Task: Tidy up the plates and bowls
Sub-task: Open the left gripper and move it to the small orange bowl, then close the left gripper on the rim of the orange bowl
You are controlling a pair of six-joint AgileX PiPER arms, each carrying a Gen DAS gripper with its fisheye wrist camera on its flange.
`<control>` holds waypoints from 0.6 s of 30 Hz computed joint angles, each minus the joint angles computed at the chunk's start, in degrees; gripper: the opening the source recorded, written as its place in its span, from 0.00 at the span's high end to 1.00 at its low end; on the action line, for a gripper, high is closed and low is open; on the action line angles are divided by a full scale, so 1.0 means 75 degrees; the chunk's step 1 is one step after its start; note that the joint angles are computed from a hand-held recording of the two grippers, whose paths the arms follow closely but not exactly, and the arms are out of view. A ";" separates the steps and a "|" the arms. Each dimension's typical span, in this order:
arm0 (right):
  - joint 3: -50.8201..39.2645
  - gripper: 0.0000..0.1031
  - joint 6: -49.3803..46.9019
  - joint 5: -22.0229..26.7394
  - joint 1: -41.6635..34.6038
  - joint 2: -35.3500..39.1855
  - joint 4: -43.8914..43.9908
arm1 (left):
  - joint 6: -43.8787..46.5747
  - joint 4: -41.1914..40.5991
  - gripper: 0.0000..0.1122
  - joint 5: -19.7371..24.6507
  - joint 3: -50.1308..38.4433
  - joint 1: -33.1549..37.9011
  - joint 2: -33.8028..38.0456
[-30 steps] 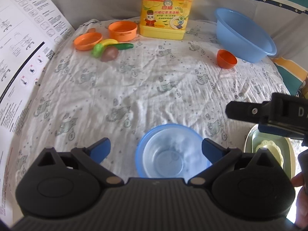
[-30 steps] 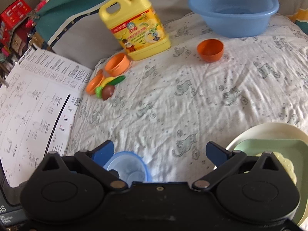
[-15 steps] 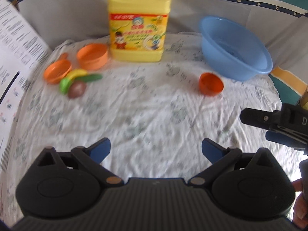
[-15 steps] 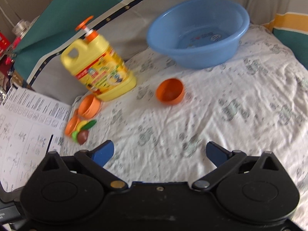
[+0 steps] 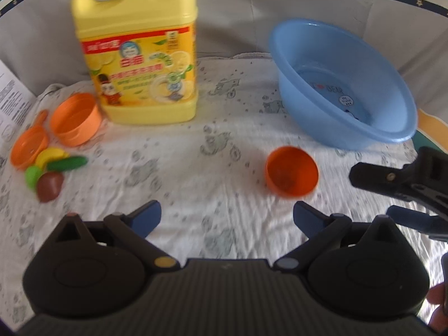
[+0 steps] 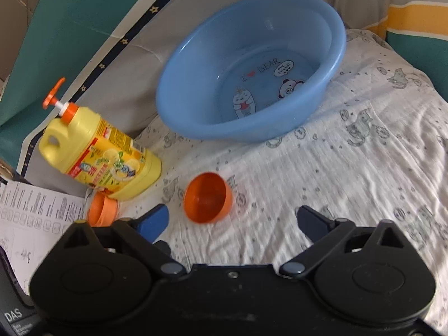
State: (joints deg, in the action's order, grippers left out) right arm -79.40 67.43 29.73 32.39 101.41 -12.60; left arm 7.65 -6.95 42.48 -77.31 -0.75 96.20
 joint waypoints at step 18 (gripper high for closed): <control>-0.1376 0.85 -0.1928 -0.0641 -0.0480 0.1891 0.1705 | 0.0540 -0.0605 0.75 -0.0091 -0.1213 -0.0522 0.1799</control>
State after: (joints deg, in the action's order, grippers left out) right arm -89.72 52.97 24.92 28.79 115.59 0.19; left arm 11.70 -11.49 41.80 -86.41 -4.66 109.69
